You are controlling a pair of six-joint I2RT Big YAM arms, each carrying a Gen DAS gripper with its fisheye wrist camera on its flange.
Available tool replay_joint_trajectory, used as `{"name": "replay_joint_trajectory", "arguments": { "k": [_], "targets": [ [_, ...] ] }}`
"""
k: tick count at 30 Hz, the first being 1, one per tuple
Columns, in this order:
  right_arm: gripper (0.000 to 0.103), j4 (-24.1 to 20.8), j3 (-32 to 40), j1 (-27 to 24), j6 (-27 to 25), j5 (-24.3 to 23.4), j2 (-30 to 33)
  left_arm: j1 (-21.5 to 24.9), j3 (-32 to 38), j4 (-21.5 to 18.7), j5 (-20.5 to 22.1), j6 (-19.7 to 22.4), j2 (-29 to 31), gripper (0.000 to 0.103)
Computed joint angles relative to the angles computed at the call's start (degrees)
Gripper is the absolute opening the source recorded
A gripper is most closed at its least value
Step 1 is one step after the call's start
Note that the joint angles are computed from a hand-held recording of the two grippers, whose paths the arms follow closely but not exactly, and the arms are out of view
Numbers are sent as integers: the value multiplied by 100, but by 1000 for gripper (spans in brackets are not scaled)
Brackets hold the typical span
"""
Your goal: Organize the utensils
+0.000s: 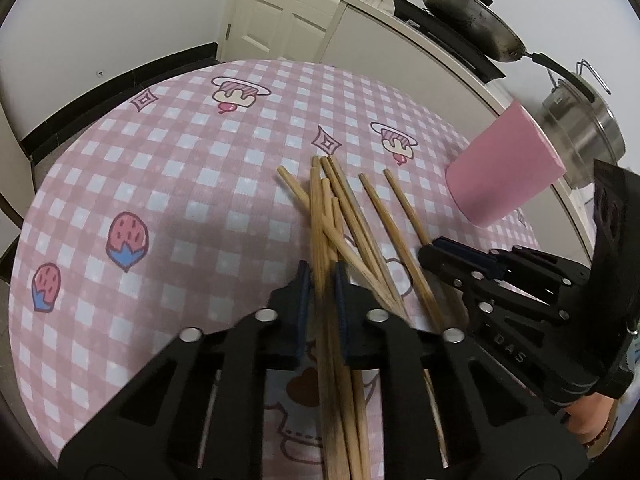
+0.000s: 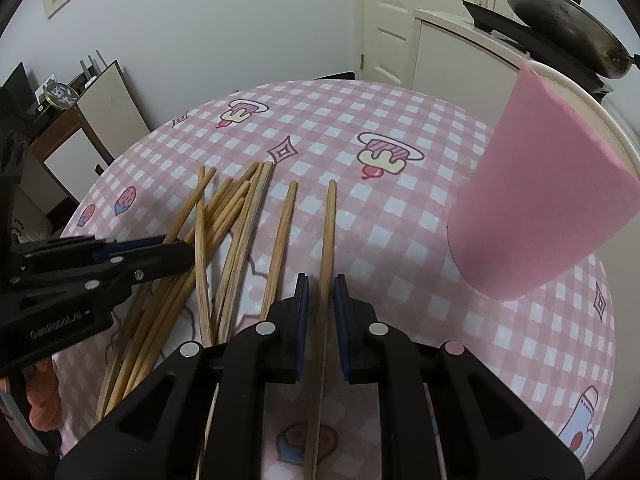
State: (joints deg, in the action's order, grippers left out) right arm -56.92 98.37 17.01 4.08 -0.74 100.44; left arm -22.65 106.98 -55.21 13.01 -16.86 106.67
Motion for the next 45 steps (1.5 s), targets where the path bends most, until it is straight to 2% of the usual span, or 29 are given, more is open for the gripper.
{"name": "replay_joint_trajectory", "arguments": {
  "k": [2, 6, 14, 20, 24, 27, 33, 41, 45],
  "targets": [
    [9, -14, 70, 19, -74, 56, 54, -42, 23, -40, -174, 74, -3, 7],
    [5, -12, 54, 10, -92, 15, 19, -63, 18, -70, -174, 90, -71, 6],
    [4, 396, -427, -45, 38, -385, -792, -140, -327, 185, -280, 150, -786, 6],
    [4, 370, -588, -94, 64, -459, -1203, -246, -424, 128, -464, 225, -1135, 6],
    [5, 302, -697, -131, 131, -589, -1264, -182, -407, 19, -218, 92, -1030, 6],
    [5, 210, -758, -107, 164, -590, -1200, -140, -395, -122, -257, -20, -872, 6],
    [5, 3, -638, -50, 223, -664, -812, 20, -294, -312, -6, -169, -498, 6],
    [5, -72, -478, -49, 238, -700, -579, 171, -396, -281, 373, -388, -328, 6],
    [5, -54, -504, -67, 223, -711, -571, 158, -400, -324, 253, -318, -342, 7]
  ]
}}
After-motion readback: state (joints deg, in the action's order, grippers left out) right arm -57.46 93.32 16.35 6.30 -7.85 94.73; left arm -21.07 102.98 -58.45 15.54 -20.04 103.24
